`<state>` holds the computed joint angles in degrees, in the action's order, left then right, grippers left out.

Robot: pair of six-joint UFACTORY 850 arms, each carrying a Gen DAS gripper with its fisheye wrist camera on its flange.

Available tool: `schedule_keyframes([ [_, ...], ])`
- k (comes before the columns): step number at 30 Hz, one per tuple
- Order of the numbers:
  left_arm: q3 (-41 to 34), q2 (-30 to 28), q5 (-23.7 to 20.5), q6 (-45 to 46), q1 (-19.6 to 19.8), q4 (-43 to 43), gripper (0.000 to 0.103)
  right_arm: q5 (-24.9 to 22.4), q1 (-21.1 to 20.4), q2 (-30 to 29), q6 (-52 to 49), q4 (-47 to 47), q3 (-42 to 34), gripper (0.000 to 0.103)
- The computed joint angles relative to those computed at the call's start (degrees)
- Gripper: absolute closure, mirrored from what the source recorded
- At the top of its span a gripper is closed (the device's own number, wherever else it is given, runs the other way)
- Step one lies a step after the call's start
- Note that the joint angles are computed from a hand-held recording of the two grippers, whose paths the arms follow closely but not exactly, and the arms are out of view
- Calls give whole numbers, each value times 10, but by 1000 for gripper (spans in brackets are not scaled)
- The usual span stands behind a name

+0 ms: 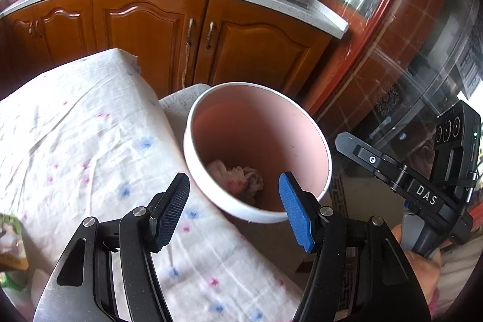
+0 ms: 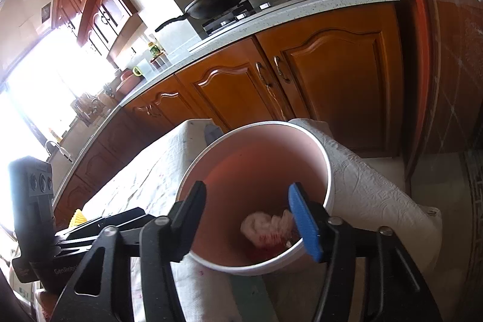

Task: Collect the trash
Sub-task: 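Move both tools back over the table toward the white sponges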

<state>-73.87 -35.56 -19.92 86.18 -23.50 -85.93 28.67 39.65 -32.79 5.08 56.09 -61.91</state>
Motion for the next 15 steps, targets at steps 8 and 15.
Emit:
schedule_keyframes([
  [8, 70, 50, -16, 116, 27, -124, 40, 21, 22, 7, -5, 9, -3, 22],
  [15, 138, 99, -34, 212, 60, -221, 40, 35, 43, 6, -21, 12, -17, 19],
])
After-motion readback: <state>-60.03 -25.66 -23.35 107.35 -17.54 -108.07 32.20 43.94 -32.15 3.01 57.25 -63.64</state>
